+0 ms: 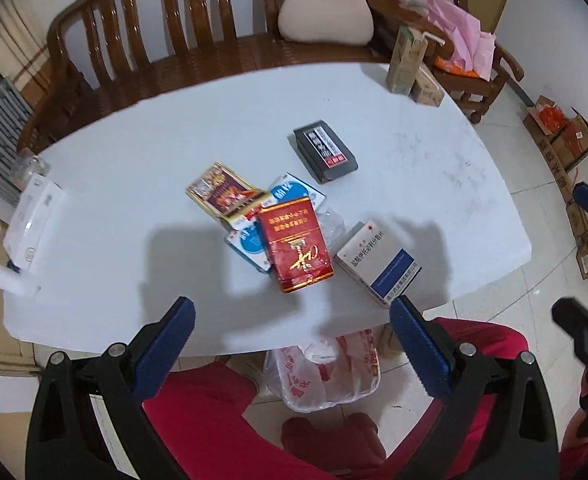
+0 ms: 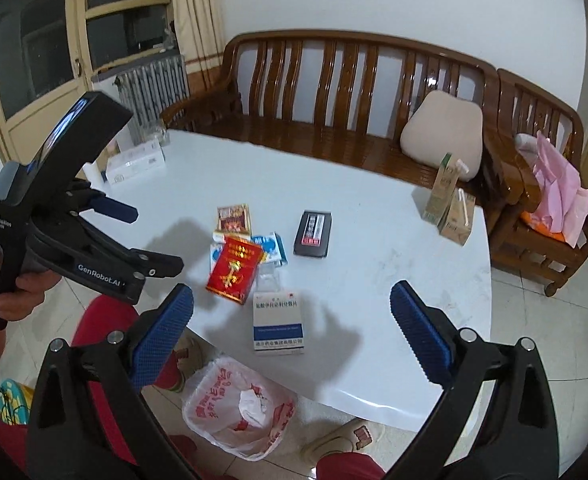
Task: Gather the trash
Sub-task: 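Raise both open tools back over the table, then grasp the red cigarette box with the left tool while the right tool grasps the white medicine box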
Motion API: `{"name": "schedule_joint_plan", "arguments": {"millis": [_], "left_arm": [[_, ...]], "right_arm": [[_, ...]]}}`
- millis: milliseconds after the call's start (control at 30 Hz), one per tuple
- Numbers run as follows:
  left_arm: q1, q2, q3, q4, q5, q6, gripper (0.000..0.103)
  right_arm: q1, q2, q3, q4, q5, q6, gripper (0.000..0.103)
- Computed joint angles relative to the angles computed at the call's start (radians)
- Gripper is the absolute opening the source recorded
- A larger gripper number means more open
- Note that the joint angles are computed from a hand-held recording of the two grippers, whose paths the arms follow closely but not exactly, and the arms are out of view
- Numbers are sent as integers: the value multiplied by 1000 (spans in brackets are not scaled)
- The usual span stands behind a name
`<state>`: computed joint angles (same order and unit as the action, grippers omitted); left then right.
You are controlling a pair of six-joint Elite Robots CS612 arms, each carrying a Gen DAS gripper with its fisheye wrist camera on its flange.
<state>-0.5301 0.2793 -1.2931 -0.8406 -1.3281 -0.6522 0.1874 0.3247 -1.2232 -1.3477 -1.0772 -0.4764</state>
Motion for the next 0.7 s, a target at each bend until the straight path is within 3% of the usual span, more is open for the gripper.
{"name": "schedule_joint_plan", "arguments": {"millis": [567,700], "left_arm": [[8,18,107,10,69,-11,95],[17,27,108,-9,36,-14,95]], "right_arm": [[33,30,57,66,-54,-94,96],[39,36,75,81,-58,-103,96]]}}
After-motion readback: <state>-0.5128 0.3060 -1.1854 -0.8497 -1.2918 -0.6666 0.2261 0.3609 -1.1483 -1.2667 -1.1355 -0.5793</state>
